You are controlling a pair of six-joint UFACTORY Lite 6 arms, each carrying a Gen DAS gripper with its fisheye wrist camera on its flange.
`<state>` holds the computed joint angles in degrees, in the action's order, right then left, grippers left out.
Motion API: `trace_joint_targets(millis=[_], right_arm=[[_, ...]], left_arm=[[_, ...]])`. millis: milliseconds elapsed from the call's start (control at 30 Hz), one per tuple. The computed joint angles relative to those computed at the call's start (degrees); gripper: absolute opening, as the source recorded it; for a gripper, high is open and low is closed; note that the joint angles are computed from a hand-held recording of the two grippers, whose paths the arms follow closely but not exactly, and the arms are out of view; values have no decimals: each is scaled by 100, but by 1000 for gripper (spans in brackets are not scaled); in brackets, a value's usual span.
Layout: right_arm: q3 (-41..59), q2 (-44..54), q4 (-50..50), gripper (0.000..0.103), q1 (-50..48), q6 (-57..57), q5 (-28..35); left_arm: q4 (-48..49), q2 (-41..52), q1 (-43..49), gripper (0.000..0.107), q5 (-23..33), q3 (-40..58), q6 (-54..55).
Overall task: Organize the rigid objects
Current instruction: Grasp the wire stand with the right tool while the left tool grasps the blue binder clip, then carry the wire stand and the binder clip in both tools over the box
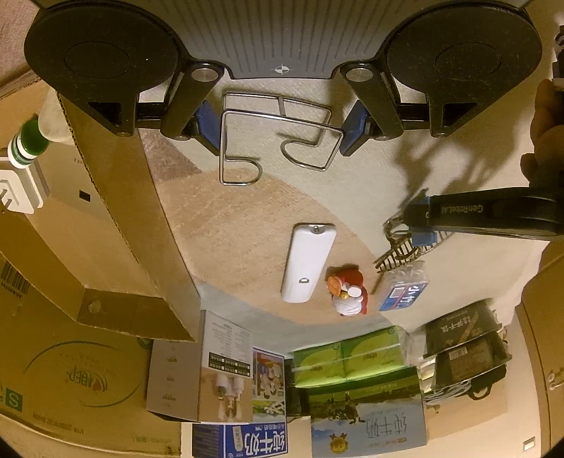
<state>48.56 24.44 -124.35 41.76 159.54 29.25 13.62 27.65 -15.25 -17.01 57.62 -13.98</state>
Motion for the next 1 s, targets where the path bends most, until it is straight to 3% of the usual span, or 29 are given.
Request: trace_joint_targets(millis=[167, 600, 1000], right_arm=[[-127, -124, 44, 70, 75, -3, 30], [-887, -914, 675, 70, 587, -236, 267], [-1701, -2047, 1731, 70, 1164, -952, 655]], left_arm=[[-70, -508, -61, 7, -85, -581, 27], [8, -2210, -299, 6, 77, -2200, -327], [-596, -3355, -754, 6, 600, -2738, -76]])
